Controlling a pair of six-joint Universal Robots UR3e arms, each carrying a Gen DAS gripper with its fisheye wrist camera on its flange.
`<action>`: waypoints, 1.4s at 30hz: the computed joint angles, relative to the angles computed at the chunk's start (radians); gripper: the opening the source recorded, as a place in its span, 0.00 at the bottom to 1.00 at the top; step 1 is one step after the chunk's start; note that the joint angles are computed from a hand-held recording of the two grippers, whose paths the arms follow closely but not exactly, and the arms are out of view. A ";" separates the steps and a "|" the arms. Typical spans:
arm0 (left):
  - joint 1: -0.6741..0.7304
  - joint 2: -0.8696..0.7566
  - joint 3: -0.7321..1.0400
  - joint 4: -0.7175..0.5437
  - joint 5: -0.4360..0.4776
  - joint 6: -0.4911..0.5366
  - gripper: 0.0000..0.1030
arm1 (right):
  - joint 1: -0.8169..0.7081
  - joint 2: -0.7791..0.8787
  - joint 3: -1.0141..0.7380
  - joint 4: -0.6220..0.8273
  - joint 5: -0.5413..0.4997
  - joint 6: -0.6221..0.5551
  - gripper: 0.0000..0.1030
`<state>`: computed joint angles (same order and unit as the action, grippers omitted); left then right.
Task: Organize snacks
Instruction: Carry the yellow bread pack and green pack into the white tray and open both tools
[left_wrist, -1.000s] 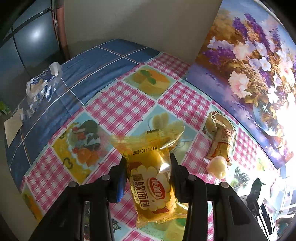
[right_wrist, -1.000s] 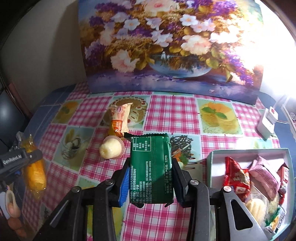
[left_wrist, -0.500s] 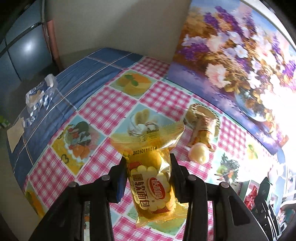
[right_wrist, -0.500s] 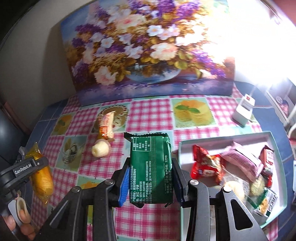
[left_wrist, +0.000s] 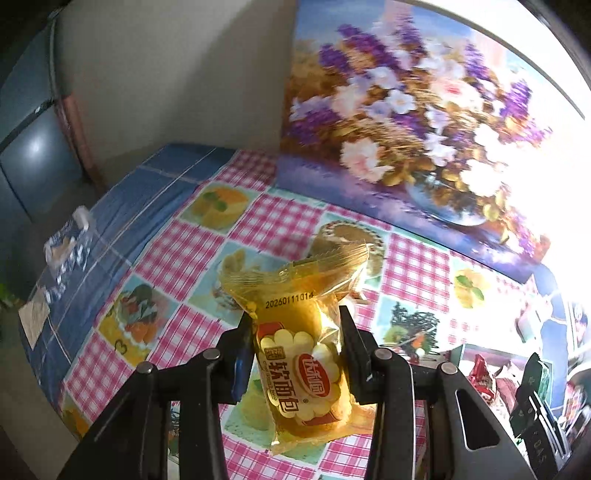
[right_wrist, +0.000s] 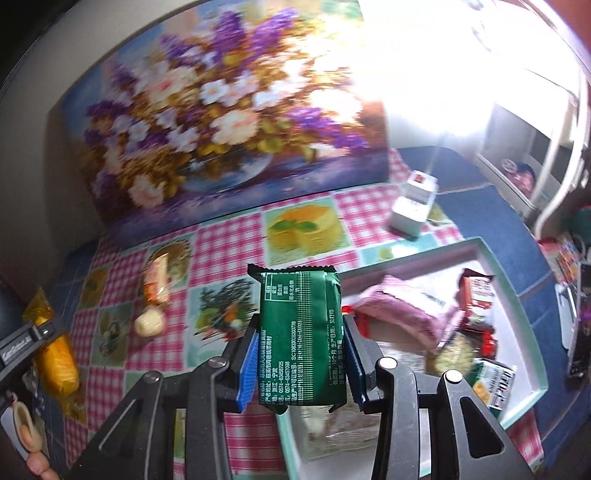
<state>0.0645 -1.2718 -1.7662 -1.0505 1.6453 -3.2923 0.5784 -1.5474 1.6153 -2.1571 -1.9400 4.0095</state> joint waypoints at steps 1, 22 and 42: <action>-0.021 -0.007 0.010 0.002 0.008 -0.004 0.41 | -0.012 -0.016 0.017 -0.002 0.004 0.001 0.42; -0.452 -0.239 0.239 0.024 0.041 -0.054 0.41 | -0.329 -0.423 0.377 0.069 0.081 0.025 0.42; -0.555 -0.440 0.290 -0.022 -0.007 -0.064 0.42 | -0.429 -0.484 0.481 0.063 0.153 -0.023 0.42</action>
